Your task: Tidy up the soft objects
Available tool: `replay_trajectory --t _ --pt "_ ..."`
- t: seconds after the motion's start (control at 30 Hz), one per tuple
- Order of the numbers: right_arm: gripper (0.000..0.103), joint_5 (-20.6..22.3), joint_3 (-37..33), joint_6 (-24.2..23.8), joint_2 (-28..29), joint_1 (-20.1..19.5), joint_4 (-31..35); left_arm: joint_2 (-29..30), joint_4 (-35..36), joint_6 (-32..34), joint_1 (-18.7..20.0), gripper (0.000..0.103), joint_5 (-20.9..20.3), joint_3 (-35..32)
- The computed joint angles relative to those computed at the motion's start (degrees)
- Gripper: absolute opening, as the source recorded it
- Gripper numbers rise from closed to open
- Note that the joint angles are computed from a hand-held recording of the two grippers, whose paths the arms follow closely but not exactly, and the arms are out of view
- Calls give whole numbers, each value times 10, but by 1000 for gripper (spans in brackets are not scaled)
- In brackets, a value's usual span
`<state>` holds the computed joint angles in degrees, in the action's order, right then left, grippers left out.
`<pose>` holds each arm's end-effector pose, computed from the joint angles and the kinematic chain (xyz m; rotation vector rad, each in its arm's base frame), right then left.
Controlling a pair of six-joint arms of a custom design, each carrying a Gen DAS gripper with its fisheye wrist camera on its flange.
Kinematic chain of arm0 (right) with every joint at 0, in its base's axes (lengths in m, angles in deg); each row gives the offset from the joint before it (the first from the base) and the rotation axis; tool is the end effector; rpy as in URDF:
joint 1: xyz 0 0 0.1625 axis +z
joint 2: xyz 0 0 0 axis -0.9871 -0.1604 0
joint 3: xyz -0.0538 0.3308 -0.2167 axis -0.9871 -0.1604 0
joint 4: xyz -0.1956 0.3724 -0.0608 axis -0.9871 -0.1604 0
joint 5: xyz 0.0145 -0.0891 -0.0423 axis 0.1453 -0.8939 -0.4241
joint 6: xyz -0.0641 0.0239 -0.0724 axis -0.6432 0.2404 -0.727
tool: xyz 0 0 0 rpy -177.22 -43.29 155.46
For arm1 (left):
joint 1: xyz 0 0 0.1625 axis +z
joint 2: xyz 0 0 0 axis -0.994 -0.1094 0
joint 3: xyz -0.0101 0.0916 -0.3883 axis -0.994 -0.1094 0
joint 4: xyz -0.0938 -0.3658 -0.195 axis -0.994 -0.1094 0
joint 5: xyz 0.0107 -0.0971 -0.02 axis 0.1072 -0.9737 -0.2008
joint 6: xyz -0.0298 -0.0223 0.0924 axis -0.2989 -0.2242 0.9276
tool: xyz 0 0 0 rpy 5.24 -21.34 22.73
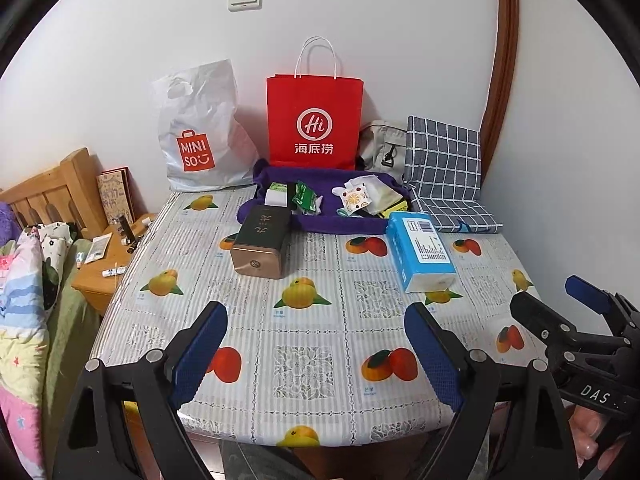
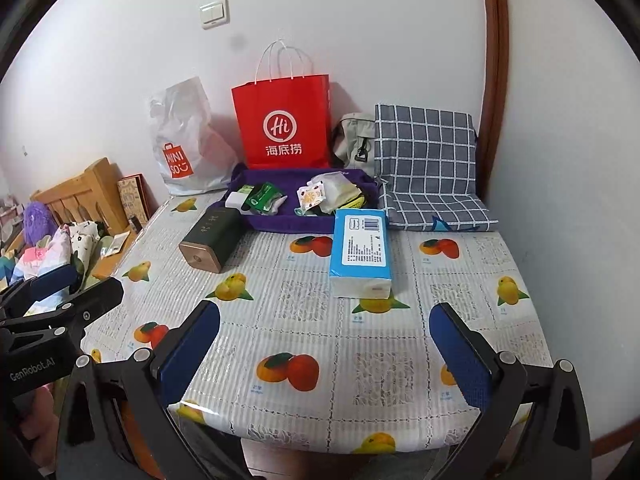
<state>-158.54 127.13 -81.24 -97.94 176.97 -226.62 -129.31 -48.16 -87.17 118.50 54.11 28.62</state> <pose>0.1742 -0.6102 0.2733 0.8829 -2.3979 0.8506 -0.3488 -0.5204 0.1077 0.0338 2.0222 -1.1369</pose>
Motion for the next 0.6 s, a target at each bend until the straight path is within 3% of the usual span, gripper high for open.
replay_trajectory --t 0.6 --pt "103 12 14 -4 -17 -5 -5 -5 27 -28 -5 90 0 3"
